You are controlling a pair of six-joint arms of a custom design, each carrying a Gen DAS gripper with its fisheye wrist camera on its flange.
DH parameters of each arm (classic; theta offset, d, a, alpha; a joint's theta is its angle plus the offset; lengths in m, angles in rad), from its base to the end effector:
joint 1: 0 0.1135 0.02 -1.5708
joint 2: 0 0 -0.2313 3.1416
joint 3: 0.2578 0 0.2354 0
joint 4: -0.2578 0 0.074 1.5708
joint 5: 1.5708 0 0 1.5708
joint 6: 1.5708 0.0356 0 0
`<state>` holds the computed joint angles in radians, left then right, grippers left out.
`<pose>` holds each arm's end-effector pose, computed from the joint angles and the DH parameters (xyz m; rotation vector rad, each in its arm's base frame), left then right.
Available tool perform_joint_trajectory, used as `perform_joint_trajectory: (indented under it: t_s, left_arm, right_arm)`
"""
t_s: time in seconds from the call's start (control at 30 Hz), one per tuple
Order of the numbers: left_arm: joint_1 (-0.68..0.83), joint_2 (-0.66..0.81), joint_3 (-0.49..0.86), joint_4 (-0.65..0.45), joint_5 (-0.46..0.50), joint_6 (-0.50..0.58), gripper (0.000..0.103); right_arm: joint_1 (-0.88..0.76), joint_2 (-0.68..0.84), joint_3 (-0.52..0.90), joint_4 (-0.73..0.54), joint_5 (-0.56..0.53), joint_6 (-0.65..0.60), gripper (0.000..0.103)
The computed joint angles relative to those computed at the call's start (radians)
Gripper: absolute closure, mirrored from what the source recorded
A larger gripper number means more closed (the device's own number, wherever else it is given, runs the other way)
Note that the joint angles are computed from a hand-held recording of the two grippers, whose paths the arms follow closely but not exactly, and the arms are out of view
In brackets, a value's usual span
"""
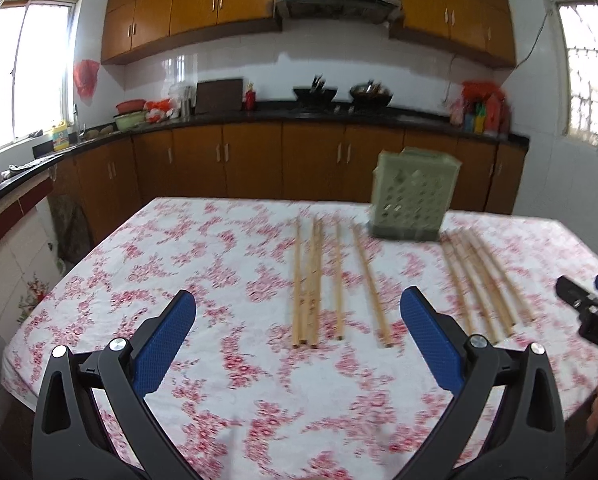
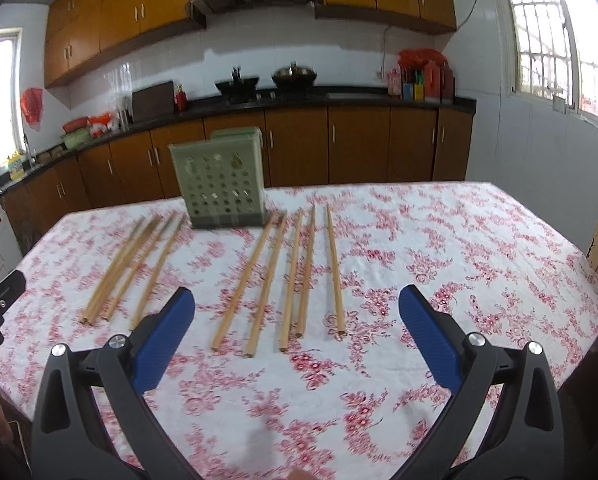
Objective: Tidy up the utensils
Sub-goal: 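Lower the left tool onto one bamboo chopstick and close it while the right tool grasps another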
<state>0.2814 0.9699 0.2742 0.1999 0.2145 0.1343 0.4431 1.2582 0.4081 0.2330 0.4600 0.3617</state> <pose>0.1924 0.0477 0.1527 -0.0194 2.0543 0.0362 0.2151 0.0846 0.1409 0.1684 2.1093 -0.0276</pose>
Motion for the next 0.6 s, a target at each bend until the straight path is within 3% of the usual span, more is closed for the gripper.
perform_joint_trajectory:
  t_s: [0.13, 0.23, 0.33, 0.53, 0.57, 0.6]
  left_arm:
    - [0.002, 0.221, 0.156, -0.040, -0.041, 0.024, 0.002]
    - [0.036, 0.384, 0.312, -0.134, 0.002, 0.009, 0.002]
    - [0.047, 0.541, 0.463, -0.221, 0.016, 0.004, 0.002]
    - [0.023, 0.733, 0.652, -0.281, 0.000, 0.042, 0.002]
    - [0.022, 0.762, 0.682, -0.294, 0.007, 0.050, 0.003]
    - [0.021, 0.789, 0.712, -0.306, 0.007, 0.054, 0.010]
  right_arm:
    - [-0.118, 0.162, 0.146, -0.082, -0.097, 0.003, 0.004]
    - [-0.209, 0.298, 0.279, -0.154, -0.185, 0.011, 0.018]
    - [-0.274, 0.422, 0.395, -0.208, -0.268, 0.011, 0.038]
    - [-0.350, 0.646, 0.604, -0.280, -0.392, -0.001, 0.070]
    - [-0.356, 0.680, 0.636, -0.294, -0.407, -0.003, 0.073]
    - [-0.359, 0.711, 0.666, -0.309, -0.411, -0.005, 0.076]
